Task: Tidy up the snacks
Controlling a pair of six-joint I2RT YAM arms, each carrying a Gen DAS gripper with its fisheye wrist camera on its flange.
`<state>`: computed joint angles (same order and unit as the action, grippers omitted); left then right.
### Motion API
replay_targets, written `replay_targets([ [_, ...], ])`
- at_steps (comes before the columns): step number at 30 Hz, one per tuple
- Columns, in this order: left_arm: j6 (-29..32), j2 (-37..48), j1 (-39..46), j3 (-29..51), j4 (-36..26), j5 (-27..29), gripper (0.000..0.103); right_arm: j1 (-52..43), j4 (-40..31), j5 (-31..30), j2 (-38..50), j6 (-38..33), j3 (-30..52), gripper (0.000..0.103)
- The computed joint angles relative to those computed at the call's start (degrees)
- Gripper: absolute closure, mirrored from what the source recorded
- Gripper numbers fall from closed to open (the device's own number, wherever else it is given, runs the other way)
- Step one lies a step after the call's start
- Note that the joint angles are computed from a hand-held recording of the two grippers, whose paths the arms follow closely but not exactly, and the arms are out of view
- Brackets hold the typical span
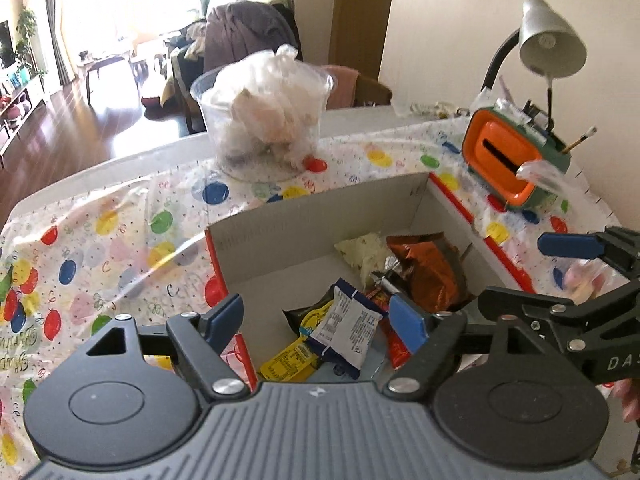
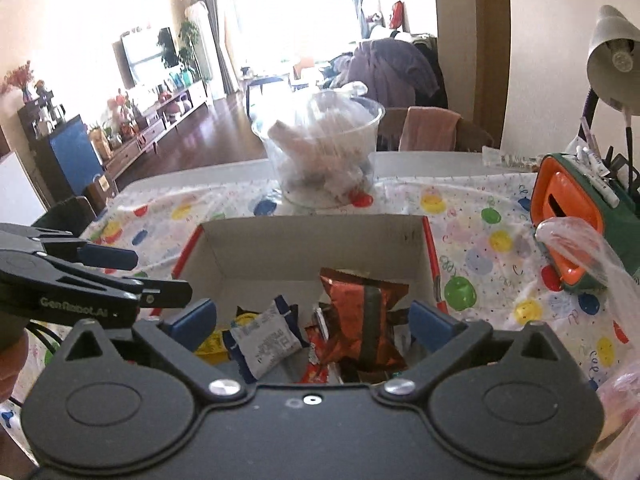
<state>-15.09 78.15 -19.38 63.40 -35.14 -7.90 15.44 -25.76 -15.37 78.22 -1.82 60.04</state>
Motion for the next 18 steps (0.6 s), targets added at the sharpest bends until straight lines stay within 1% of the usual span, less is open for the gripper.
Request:
replay_targets([
  [3, -0.2, -2.5, 0.2, -0.9, -0.3, 0.5, 0.023, 0.5, 0.5, 1.1, -2.1, 1.0, -1.3, 0.0],
  [6, -0.4, -5.3, 0.2, -2.3, -0.3, 0.2, 0.017, 0.5, 0.5, 1.0, -3.5, 2.3, -2.0, 0.0],
  [9, -0.5, -8.2, 0.1, -3.8, -0.3, -0.2, 0.015, 0.1, 1.0, 0.5, -4.9, 3.4, -2.8, 0.0],
  [12, -0.9, -11.3, -0.3, -5.4, 0.0, -0.7, 0.003, 0.3, 1.6, 0.8, -6.6, 4.0, -4.0, 0.0],
  [13, -1.3, -12.1, -0.2, -5.8, 0.0, -0.5, 0.001, 0.6, 2.0, 1.2, -7.5, 4.3, -4.7, 0.0],
  [15, -2.0, -14.0, 0.0, -6.9, 0.2, 0.1, 0.001, 1.0, 2.6, 1.5, -9.0, 4.2, -5.7, 0.0],
  [18, -3.1, -15.5, -0.9, -7.6, -0.8, -1.8, 0.001, 1.4, 3.2, 1.2, -10.9, 4.8, -6.8, 0.0],
])
